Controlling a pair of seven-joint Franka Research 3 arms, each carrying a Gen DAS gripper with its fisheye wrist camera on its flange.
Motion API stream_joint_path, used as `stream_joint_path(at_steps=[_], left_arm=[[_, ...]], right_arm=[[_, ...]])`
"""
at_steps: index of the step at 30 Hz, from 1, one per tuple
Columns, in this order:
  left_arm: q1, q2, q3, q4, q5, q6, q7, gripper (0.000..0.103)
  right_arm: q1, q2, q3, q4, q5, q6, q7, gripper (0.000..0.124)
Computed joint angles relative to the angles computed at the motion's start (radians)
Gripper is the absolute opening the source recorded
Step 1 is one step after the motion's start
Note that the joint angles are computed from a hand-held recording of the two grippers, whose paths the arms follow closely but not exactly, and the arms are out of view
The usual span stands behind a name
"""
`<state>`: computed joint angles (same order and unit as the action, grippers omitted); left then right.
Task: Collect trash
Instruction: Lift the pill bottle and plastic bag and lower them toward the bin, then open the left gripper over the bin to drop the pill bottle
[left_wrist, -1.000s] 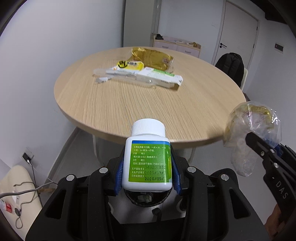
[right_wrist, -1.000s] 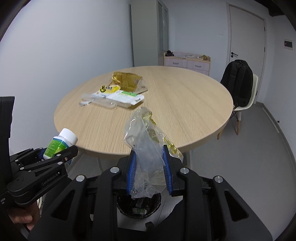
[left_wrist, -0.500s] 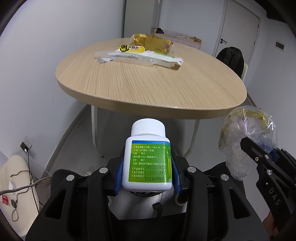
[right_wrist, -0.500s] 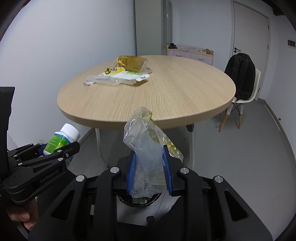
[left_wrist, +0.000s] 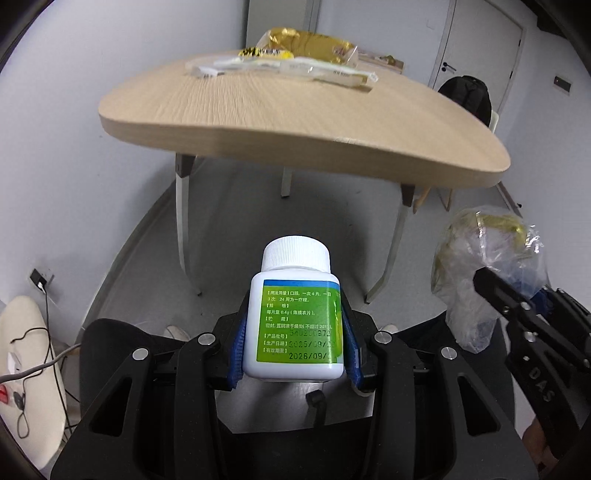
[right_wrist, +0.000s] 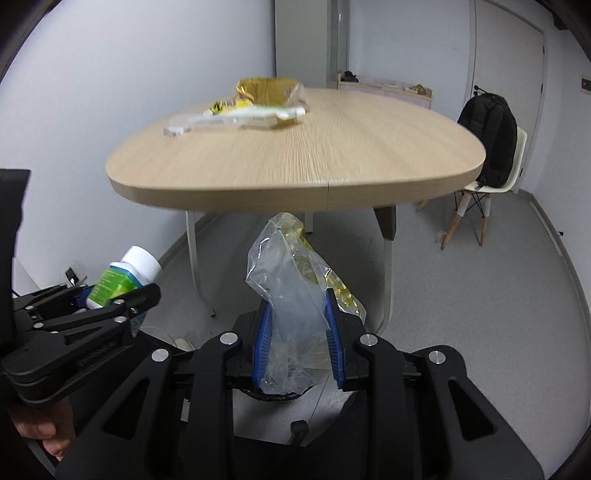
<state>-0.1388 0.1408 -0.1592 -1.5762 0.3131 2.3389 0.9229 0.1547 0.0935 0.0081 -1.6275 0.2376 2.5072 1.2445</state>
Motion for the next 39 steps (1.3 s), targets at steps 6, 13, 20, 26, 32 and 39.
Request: stream_joint_path(at_steps=[6, 13, 20, 26, 32, 39], left_arm=[[0.003, 0.021, 0.004, -0.021, 0.003, 0.031, -0.003, 0.041], [0.014, 0.034, 0.009, -0.076, 0.003, 0.102, 0.007, 0.041], [0.013, 0.087, 0.02, -0.068, 0.021, 0.09, -0.004, 0.041], [0.013, 0.139, 0.019, -0.035, 0.012, 0.07, 0.012, 0.041], [0.009, 0.228, 0.021, 0.059, -0.009, 0.012, 0.025, 0.041], [-0.003, 0.337, 0.016, 0.189, -0.043, -0.03, 0.06, 0.041]], right_arm=[[0.006, 0.056, -0.001, 0.006, -0.02, 0.006, 0.019, 0.026], [0.019, 0.136, -0.012, 0.033, -0.078, -0.025, 0.078, 0.026], [0.017, 0.241, -0.019, 0.119, -0.09, -0.071, 0.108, 0.026], [0.015, 0.336, -0.027, 0.225, -0.103, -0.126, 0.146, 0.026], [0.013, 0.457, -0.042, 0.378, -0.117, -0.211, 0.206, 0.026], [0.02, 0.564, -0.06, 0.503, -0.173, -0.253, 0.228, 0.026]])
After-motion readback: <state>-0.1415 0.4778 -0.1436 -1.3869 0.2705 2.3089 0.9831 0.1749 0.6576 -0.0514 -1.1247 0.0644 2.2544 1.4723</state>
